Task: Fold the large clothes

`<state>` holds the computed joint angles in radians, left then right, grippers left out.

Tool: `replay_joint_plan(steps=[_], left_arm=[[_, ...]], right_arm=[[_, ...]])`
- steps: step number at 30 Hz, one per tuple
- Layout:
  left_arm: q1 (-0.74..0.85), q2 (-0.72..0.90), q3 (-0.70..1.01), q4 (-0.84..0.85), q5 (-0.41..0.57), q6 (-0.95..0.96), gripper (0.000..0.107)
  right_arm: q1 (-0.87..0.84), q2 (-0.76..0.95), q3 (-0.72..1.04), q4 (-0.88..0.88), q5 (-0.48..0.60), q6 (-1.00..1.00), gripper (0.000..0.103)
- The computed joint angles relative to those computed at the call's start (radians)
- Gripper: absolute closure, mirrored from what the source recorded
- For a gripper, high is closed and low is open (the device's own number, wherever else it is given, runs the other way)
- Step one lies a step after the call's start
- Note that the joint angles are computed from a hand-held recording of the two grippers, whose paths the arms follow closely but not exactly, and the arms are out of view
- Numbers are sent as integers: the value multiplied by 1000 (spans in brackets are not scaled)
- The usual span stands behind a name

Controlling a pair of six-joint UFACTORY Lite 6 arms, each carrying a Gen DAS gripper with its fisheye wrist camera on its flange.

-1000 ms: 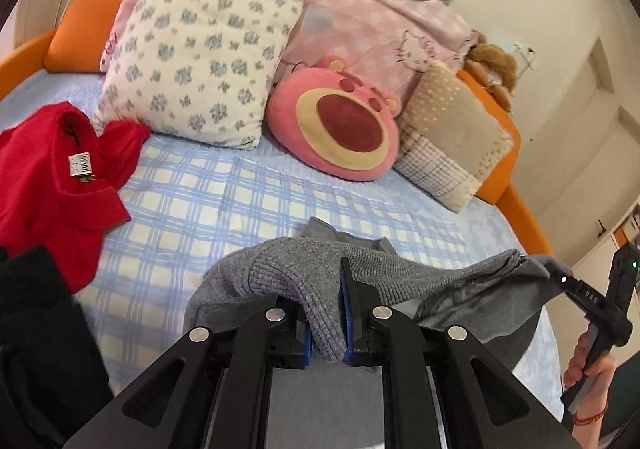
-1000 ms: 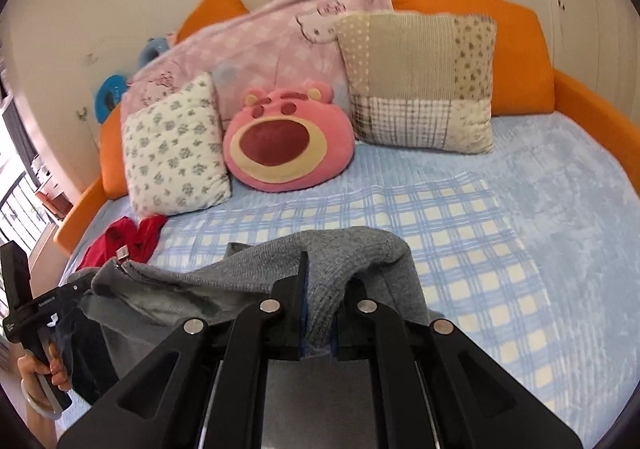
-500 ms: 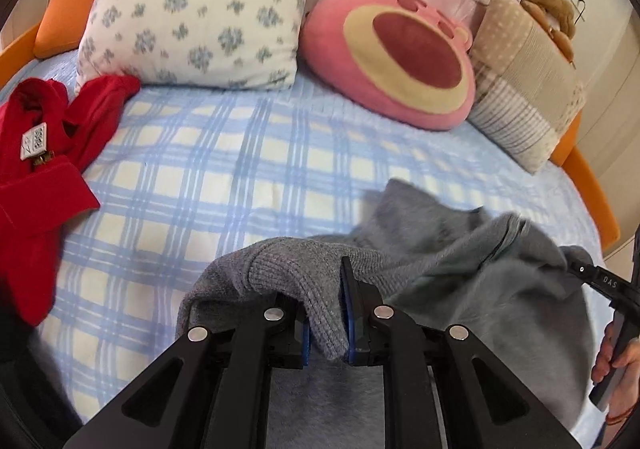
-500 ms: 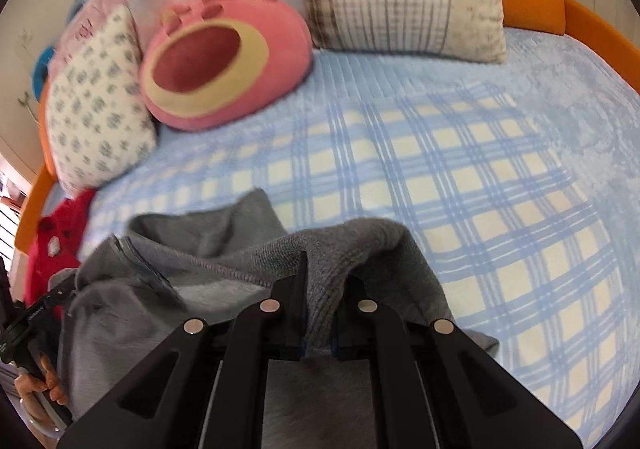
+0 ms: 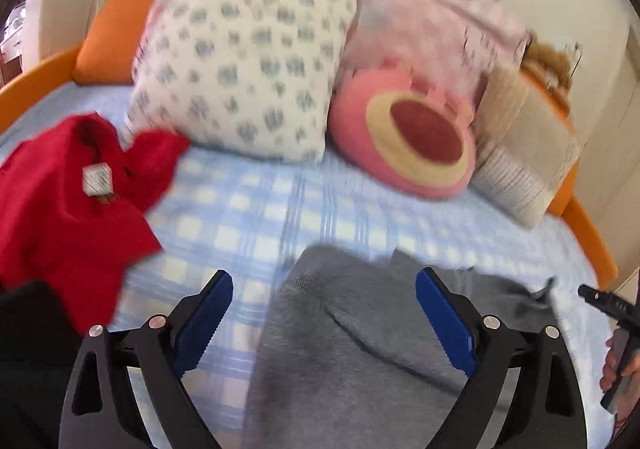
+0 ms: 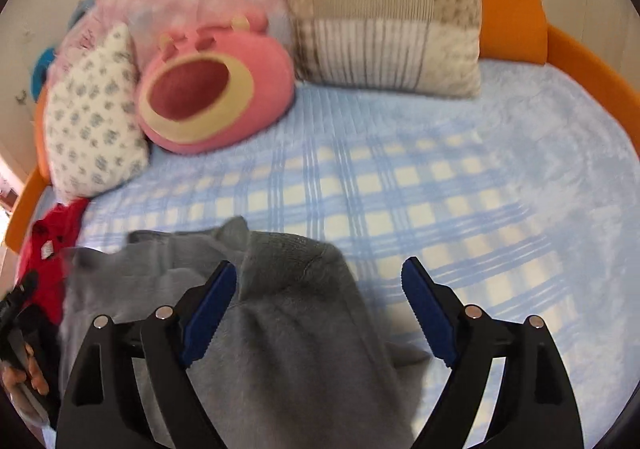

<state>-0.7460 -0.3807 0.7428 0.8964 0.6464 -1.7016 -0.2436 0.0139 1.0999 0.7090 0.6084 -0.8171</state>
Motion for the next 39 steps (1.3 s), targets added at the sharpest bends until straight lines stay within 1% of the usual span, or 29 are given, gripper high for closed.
replay_joint_plan(steps=[2, 3, 5, 6, 7, 8, 9, 10, 11, 12, 15, 16, 17, 19, 20, 21, 22, 24, 26, 28, 29, 31, 34, 36, 37, 38, 39], left_arm=[[-55, -47, 49, -96, 73, 121, 13], [-123, -52, 84, -124, 130, 163, 13], [-275, -26, 153, -135, 242, 192, 13], [-361, 29, 203, -145, 283, 210, 13], [-406, 79, 244, -161, 310, 233, 13], [-451, 135, 283, -176, 338, 242, 13], [-482, 218, 325, -195, 344, 257, 13], [-508, 282, 338, -192, 348, 235, 13], [-522, 366, 362, -194, 349, 220, 13], [-526, 409, 367, -199, 334, 202, 13], [-493, 518, 348, -214, 233, 143, 14], [-478, 555, 340, -212, 202, 123, 14], [-470, 580, 325, -200, 175, 96, 14], [-464, 623, 295, -156, 111, 21, 13], [-465, 634, 281, -127, 92, -19, 12], [-472, 643, 263, -79, 79, -76, 10], [-482, 650, 259, -51, 80, -110, 8], [-488, 652, 238, 7, 68, -164, 7], [-484, 640, 212, 51, 50, -197, 6], [-491, 629, 183, 110, 44, -243, 6], [-500, 629, 172, 139, 48, -273, 6], [-537, 637, 145, 225, 77, -375, 6], [-563, 629, 99, 327, 90, -512, 6], [-559, 609, 64, 380, 75, -578, 6], [-560, 610, 62, 388, 78, -587, 6], [-562, 615, 64, 391, 83, -590, 6], [-561, 617, 63, 398, 84, -598, 6]], right_arm=[[-48, -114, -42, 30, 83, -85, 20], [-62, -171, -68, 20, 119, -102, 20], [-80, -307, -154, 14, 184, -149, 35], [-67, -362, -194, -15, 200, -146, 46], [-36, -412, -235, -57, 198, -125, 56], [33, -466, -294, -141, 156, -67, 63], [110, -498, -342, -240, 103, 20, 70], [180, -514, -382, -326, 51, 107, 70], [251, -513, -425, -407, -13, 206, 70], [294, -495, -441, -446, -52, 265, 70], [409, -357, -426, -612, -194, 517, 68], [421, -294, -394, -626, -216, 555, 68], [423, -212, -340, -598, -224, 570, 68], [396, -59, -220, -440, -202, 518, 67], [385, -7, -178, -394, -193, 508, 63], [385, 46, -132, -384, -185, 540, 45], [388, 94, -91, -392, -183, 583, 31], [403, 195, -4, -442, -188, 689, 32], [409, 323, 103, -465, -165, 780, 32], [414, 414, 187, -526, -142, 883, 31], [411, 460, 229, -503, -130, 899, 30], [398, 506, 270, -415, -121, 867, 29], [386, 536, 307, -304, -117, 816, 26], [398, 531, 306, -315, -159, 843, 27], [407, 535, 312, -350, -179, 876, 37], [423, 555, 333, -426, -181, 944, 51], [431, 584, 360, -465, -163, 983, 78]])
